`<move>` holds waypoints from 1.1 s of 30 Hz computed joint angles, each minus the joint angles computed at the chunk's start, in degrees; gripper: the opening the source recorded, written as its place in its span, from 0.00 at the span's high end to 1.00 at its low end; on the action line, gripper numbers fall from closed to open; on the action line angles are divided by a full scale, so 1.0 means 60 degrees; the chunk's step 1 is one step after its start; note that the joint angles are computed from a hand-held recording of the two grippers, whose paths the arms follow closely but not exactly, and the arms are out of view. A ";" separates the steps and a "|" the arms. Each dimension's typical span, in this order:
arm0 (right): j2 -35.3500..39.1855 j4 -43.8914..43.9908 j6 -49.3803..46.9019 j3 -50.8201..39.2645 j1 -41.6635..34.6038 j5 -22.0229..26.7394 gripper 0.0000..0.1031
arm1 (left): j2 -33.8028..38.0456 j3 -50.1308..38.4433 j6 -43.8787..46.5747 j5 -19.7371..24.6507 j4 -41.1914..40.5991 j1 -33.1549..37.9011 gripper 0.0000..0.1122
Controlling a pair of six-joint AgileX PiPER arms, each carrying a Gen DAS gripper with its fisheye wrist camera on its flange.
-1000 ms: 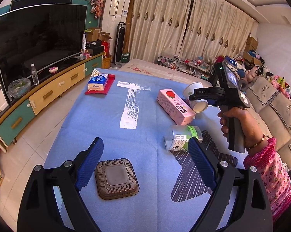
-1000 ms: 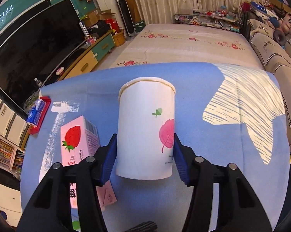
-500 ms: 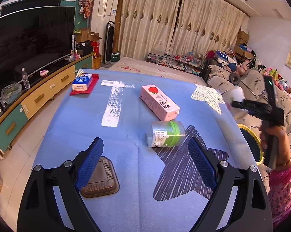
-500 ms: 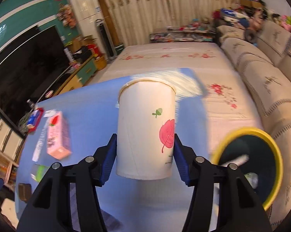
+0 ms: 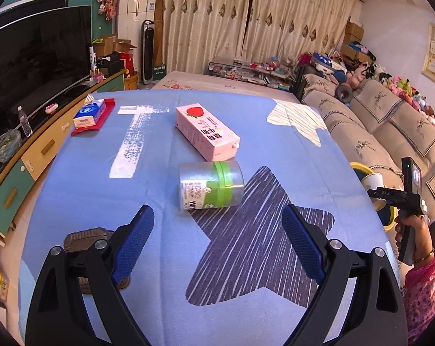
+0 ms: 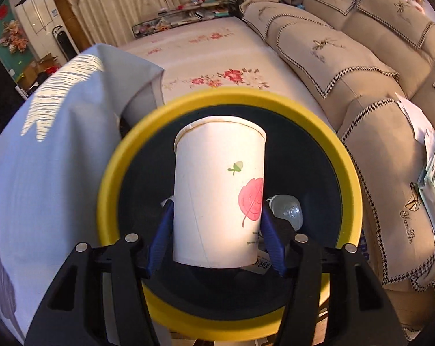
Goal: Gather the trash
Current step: 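Carry the paper cup over the bin with the right tool and release, then grasp the clear jar with green band with the left tool and lift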
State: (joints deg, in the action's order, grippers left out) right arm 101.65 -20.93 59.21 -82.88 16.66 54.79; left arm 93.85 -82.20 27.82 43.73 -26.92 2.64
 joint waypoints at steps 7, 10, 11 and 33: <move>0.0362 -0.0086 -0.0012 -0.0064 -0.0266 -0.0017 0.34 | 0.0530 -0.0307 -0.0754 -0.0050 0.0742 -0.0431 0.21; 0.0207 -0.0248 0.0113 0.0013 -0.0208 -0.0026 0.33 | 0.0825 -0.0535 -0.1028 -0.0011 0.0938 -0.0458 0.21; 0.0158 -0.0294 0.0141 0.0026 -0.0198 -0.0030 0.33 | 0.0921 -0.0630 -0.1069 0.0023 0.0953 -0.0451 0.21; -0.0743 -0.0865 0.0584 0.0036 0.0812 0.0097 0.31 | 0.3657 -0.3789 -0.3922 0.0682 0.3158 -0.1203 0.23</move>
